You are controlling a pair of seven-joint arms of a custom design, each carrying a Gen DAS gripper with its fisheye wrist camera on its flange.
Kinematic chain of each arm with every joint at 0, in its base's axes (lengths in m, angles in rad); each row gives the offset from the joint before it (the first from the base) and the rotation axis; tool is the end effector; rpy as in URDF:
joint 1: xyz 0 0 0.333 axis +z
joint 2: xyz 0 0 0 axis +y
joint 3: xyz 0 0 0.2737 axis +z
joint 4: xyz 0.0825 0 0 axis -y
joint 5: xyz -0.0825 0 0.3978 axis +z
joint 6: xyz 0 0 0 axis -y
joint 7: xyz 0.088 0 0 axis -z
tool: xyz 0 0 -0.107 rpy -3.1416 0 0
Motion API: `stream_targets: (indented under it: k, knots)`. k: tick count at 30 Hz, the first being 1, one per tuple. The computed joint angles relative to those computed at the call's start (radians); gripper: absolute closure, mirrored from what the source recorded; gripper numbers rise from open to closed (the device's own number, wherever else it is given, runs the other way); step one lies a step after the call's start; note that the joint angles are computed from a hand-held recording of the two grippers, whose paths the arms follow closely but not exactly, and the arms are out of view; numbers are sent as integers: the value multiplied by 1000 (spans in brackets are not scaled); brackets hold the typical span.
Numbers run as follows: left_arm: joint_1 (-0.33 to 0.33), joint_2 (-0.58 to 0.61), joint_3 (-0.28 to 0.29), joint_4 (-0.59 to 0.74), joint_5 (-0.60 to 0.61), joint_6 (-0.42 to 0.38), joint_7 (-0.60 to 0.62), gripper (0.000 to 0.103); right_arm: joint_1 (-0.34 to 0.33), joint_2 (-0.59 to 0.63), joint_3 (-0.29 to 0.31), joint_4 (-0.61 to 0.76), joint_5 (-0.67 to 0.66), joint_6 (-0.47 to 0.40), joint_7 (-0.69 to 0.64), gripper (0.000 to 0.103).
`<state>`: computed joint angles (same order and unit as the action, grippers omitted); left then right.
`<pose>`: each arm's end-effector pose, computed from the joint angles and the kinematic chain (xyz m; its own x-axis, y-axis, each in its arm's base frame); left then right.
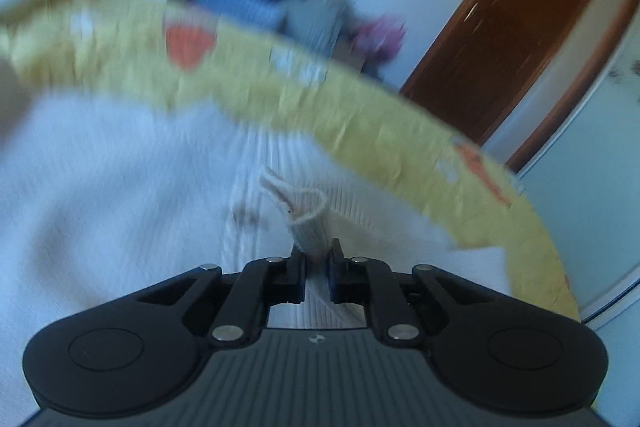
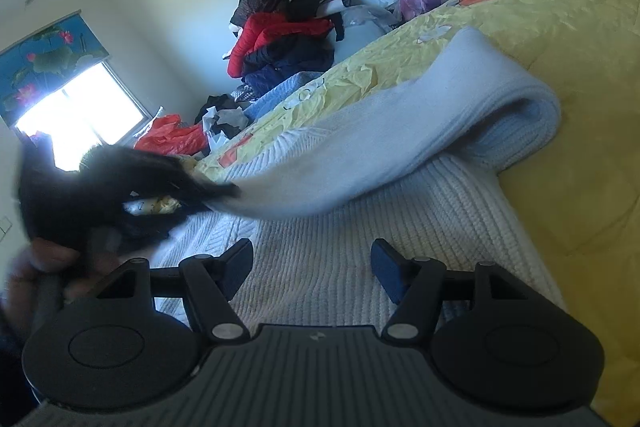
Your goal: Fold small clothes
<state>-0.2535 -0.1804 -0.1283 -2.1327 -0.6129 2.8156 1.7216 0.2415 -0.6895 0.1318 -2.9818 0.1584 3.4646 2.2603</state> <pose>0.5358 -0.1884 0.5343 -0.2182 -0.8823 0.4170 -0.7170 -0.1449 -0.6818 0.3564 0.1167 0.4339 -0.0635 -0.7879 -0.6125 -0.4482 0.5709 -0.6879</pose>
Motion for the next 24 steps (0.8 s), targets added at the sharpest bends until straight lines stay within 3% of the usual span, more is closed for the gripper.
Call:
stream_targets:
  k: [3, 5, 11, 14, 16, 19, 21, 24]
  knots:
    - [21, -67, 20, -51, 29, 49, 24, 93, -22, -6, 33, 3, 11, -16, -2, 34]
    - [73, -111, 14, -102, 122, 76, -43, 93, -31, -9, 46, 6, 14, -25, -3, 34]
    - [117, -175, 89, -202, 184, -5, -93, 93, -52, -16, 74, 16, 12, -56, -9, 32]
    - [100, -177, 111, -267, 179, 13, -27, 91, -112, -52, 152, 37, 2, -146, -19, 32]
    - [49, -198, 138, -333, 110, 119, 33, 91, -135, -98, 186, 54, -44, -214, -42, 30]
    - [-13, -195, 155, -392, 83, 276, 81, 90, -108, -109, 146, 92, -125, -214, -105, 29]
    - [12, -202, 132, -396, 138, 272, 41, 88, -211, -70, 218, 177, -169, -251, -126, 18]
    - [-70, -208, 218, -396, 112, 272, 62, 88, -436, 59, 361, 365, -262, -381, -104, 16]
